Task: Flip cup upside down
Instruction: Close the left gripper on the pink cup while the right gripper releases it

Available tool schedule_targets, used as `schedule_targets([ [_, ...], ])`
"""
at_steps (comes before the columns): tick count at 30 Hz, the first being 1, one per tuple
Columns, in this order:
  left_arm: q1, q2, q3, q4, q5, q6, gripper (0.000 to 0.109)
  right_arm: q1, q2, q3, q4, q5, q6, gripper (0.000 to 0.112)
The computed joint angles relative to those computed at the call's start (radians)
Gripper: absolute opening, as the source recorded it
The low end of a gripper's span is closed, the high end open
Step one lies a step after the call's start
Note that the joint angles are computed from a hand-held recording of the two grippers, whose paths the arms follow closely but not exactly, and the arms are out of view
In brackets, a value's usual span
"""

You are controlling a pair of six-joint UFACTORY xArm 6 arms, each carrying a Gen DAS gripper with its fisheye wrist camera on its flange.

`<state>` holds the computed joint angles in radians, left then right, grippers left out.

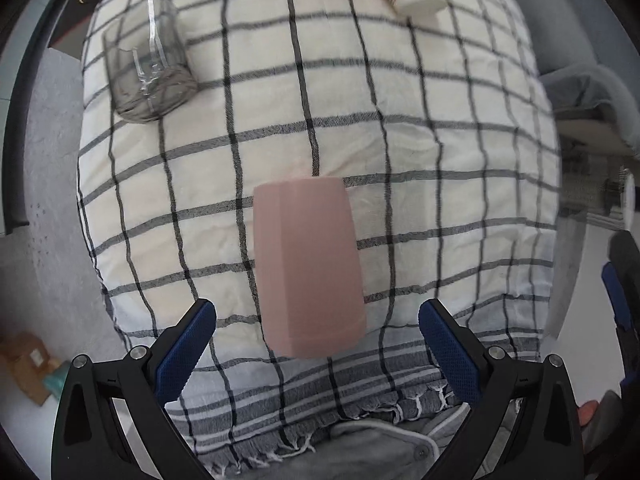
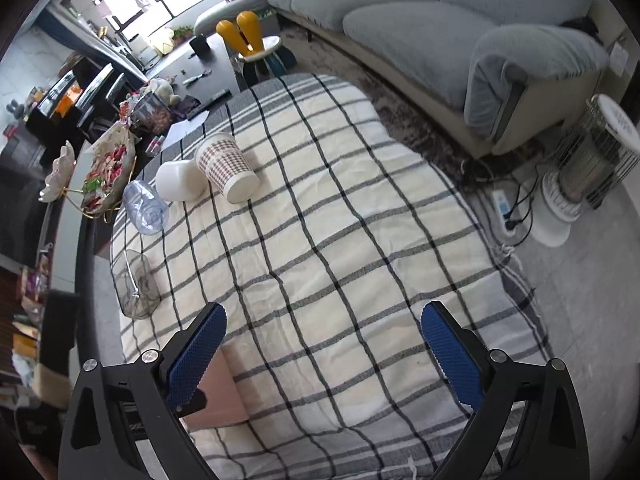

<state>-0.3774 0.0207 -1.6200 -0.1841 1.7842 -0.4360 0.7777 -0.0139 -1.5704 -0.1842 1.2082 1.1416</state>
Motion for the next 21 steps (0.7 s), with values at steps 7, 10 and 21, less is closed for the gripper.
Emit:
schedule_targets([
  [7, 0.015, 0.184, -0.116, -0.04, 0.167, -0.043, 0.103, -0.071, 0.019, 0.032, 0.092, -0.062, -0.041, 0.098],
  [10, 0.017, 0.222, -0.135, -0.044, 0.202, -0.055, 0.103, -0.097, 0.029, 0.052, 0.145, -0.087, -0.066, 0.098],
  [21, 0.014, 0.275, -0.148, -0.026, 0.263, -0.051, 0.074, -0.15, 0.067, 0.092, 0.279, -0.137, -0.136, 0.098],
])
